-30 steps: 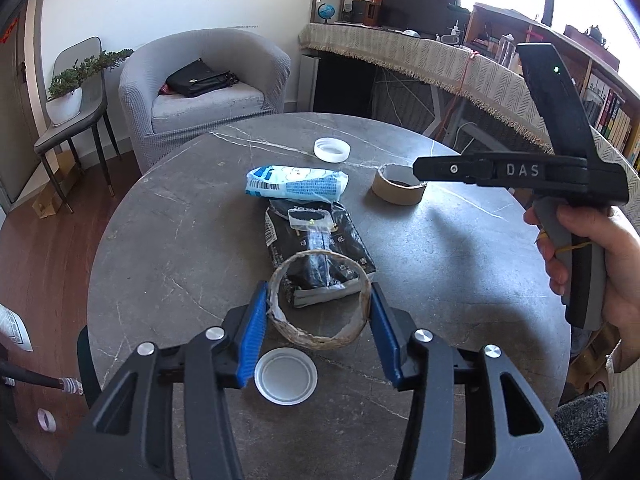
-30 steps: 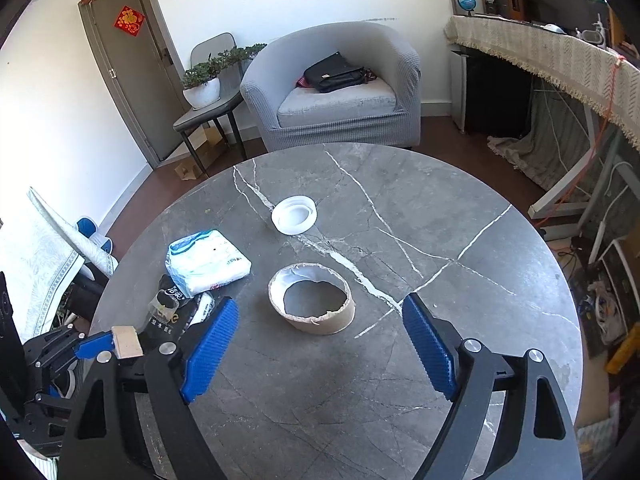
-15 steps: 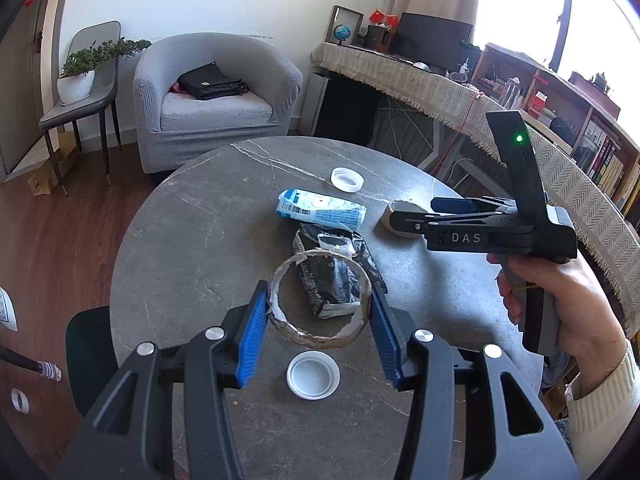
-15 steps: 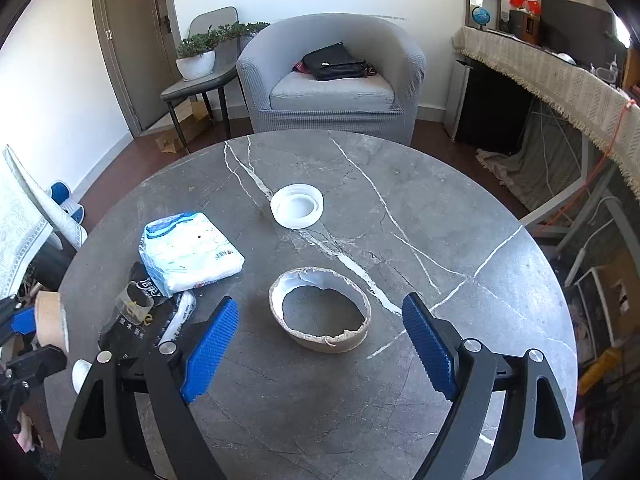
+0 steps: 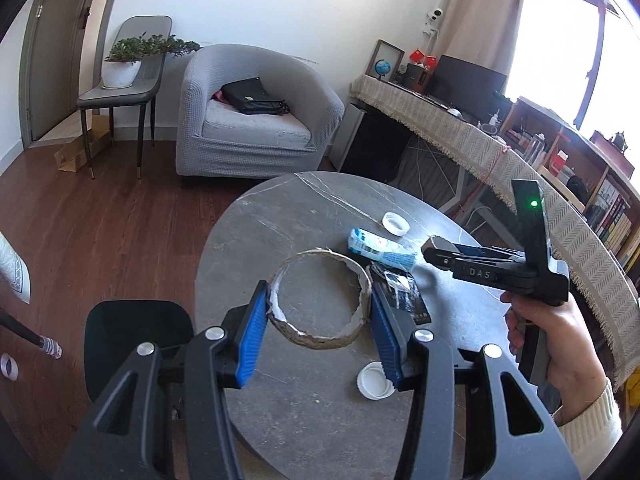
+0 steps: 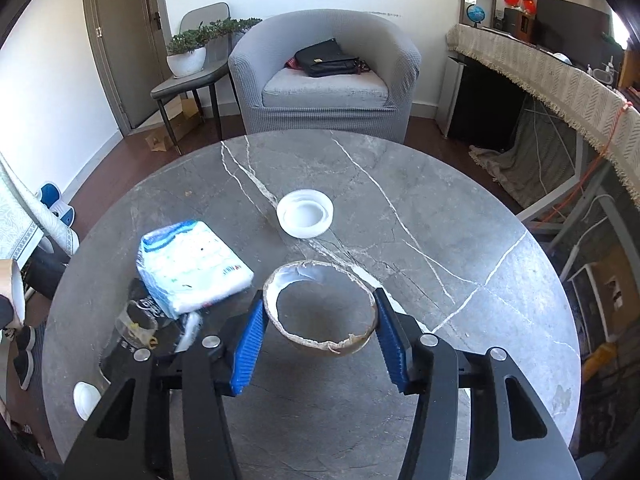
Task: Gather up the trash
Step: 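Grasp the second tape roll with the right tool while the left tool lifts its roll, then carry both tape rolls over the bin and open the left tool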
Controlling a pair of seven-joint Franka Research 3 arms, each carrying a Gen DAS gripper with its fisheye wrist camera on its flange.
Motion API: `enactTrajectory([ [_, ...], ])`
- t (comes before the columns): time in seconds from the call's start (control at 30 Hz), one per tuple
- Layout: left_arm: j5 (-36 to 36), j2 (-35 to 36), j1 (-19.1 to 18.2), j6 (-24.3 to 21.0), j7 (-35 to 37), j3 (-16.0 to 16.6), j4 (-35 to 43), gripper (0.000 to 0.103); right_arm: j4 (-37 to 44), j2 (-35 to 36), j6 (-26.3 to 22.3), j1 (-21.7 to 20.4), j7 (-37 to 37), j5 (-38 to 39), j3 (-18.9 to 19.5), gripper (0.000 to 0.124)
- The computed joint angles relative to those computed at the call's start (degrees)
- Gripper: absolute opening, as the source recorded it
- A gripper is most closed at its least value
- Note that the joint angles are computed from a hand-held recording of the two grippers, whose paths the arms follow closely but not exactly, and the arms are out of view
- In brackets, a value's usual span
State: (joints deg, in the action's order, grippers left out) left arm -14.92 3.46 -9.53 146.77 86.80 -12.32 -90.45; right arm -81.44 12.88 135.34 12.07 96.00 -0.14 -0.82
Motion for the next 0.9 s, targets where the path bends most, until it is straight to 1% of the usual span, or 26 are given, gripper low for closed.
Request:
enactTrajectory([
  [0.1, 1.32, -0.32, 0.56, 0.05, -2.47, 0.7, -0.2, 0.052, 1.02, 0.09, 1.16, 0.21, -1.02, 1.85, 0.85, 0.053],
  [0.17, 1.9, -1.17, 1.02, 0.99, -3.23, 1.11, -1.5, 0.052, 2.22, 0.54, 1.62, 0.38, -2.21, 3.77, 1.53, 0.053],
  [0.23, 3.31, -1.74, 1.44, 0.89, -4.57, 1.62, -2.49, 0.052, 3.67, 1.28, 1.76, 0.84, -3.05, 4.94, 1.99, 0.053],
  [0.4, 3.63, -2.84, 2.83, 0.15, -5.99, 2.79, -4.93, 0.052, 7.21, 3.52, 1.23, 2.18, -5.7, 8.34, 3.36, 0.053],
  [0.53, 5.67, -2.93, 4.14, -0.5, -8.24, 3.81, -6.5, 0.051, 11.42, 6.4, -0.24, 3.73, -7.54, 9.74, 4.16, 0.053],
  [0.7, 5.18, -2.29, 6.15, -2.79, -8.59, 4.79, -7.68, 0.052, 15.73, 9.54, -1.9, 5.7, -8.96, 10.92, 4.87, 0.053],
  [0.9, 3.28, -0.73, 8.16, -8.31, -8.25, 5.32, -7.61, 0.052, 21.5, 13.5, -4.25, 7.91, -9.44, 11.46, 5.31, 0.053],
])
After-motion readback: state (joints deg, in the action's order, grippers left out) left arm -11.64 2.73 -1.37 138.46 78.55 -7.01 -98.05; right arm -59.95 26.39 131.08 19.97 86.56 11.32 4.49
